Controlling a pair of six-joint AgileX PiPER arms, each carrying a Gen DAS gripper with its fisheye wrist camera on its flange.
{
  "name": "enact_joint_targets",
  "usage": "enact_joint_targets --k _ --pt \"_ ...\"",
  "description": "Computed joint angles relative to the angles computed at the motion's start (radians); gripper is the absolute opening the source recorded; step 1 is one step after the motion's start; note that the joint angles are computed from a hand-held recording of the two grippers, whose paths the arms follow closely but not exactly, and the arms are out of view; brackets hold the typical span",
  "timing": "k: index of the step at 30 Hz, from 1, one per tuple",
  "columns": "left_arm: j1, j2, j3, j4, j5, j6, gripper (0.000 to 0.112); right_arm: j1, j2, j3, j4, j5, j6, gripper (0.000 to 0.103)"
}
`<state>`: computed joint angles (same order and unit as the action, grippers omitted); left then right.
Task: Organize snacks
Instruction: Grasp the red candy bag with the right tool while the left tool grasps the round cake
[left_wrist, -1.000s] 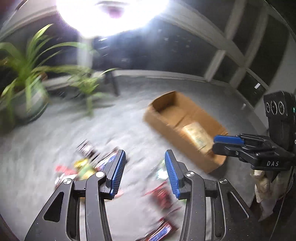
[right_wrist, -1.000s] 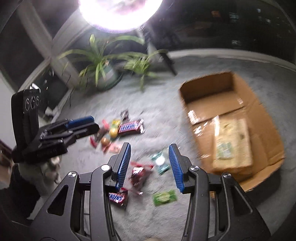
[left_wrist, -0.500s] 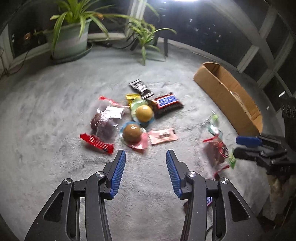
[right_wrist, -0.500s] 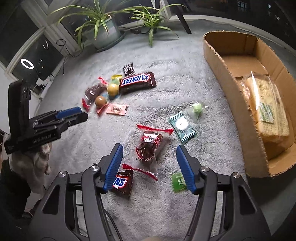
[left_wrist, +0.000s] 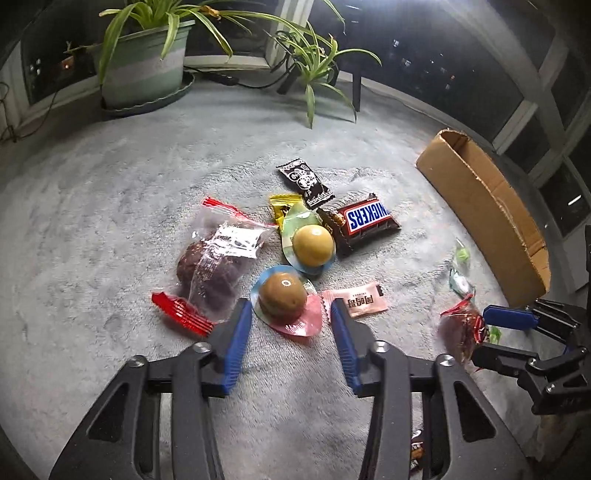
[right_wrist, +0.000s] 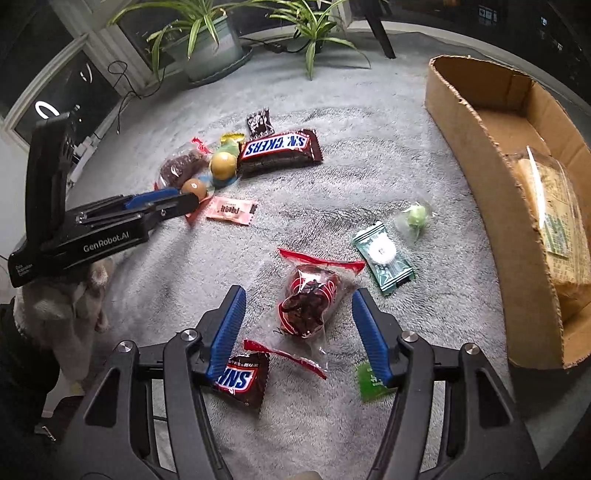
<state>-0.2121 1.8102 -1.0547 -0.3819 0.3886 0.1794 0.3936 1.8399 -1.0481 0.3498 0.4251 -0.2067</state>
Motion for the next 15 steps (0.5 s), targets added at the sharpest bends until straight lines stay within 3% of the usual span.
enact_joint_targets --k 3,9,15 --pt "-0.005 0.014 -0.015 0.031 -0.007 -0.027 0.034 0.006 0.019 -0.019 -0.016 0.008 0.012 0.061" --pt "-0.02 0.034 -0.031 0.094 -0.027 -0.064 0.032 0.021 0.049 -0.056 -0.094 0.037 0.06 0.044" --pt "-0.003 0.028 -0.026 0.019 -0.036 0.005 0.026 0.012 0.046 -0.05 -0.046 0.033 0.002 0.032"
